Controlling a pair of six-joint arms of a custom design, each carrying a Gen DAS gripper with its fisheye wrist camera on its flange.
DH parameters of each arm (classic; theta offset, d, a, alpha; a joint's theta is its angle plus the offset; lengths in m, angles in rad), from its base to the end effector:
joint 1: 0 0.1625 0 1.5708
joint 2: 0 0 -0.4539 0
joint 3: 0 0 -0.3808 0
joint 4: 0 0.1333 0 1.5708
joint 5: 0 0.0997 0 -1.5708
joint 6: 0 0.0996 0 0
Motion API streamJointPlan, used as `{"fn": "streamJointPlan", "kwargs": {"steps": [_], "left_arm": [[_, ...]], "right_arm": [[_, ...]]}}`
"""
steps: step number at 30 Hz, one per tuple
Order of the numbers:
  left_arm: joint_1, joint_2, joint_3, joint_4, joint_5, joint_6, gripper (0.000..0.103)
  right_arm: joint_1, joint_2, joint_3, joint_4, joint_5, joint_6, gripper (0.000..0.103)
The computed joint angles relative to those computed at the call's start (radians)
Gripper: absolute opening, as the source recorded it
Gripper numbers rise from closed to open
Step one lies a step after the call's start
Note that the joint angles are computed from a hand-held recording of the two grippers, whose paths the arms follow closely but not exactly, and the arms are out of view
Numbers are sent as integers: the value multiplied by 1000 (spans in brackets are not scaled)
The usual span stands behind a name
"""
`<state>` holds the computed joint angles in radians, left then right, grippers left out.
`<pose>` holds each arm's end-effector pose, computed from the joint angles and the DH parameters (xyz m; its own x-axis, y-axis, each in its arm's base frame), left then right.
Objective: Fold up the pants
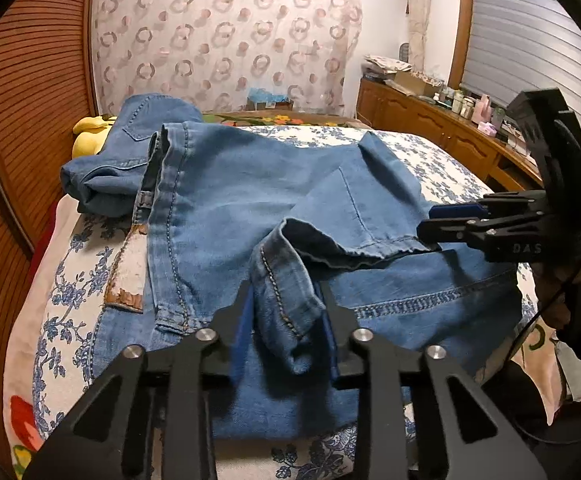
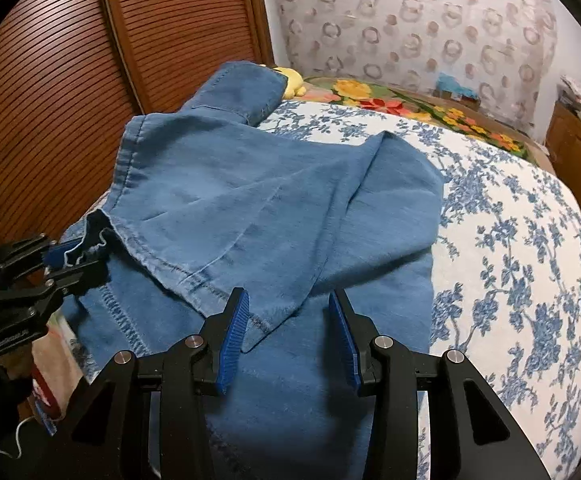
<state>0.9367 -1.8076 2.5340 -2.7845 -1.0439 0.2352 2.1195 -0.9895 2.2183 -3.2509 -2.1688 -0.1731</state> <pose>-0.0339 -0.3556 0.3214 -0.6908 0.4794 -0.5412 0.7039 0.6171 -0.3518 0.3280 -0.3885 0.1525 -0.7399 -0.3505 0.5742 -0.6059 0.7181 -0.3424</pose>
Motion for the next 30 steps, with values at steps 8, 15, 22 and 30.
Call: {"fn": "streamJointPlan", "kwargs": {"steps": [8, 15, 22, 30], "left_arm": [[18, -12, -2, 0, -13, 3, 15], [-12, -92, -2, 30, -58, -5, 10], [-12, -129, -14, 60, -71, 0, 10], [32, -107, -12, 75, -79, -2, 10]], "right_arm": [[1, 24, -17, 16, 27, -35, 11], [59, 28, -73, -96, 9, -160, 4], [102, 47, -184, -31, 9, -252, 4], [118, 122, -308, 14, 12, -302, 3]]}}
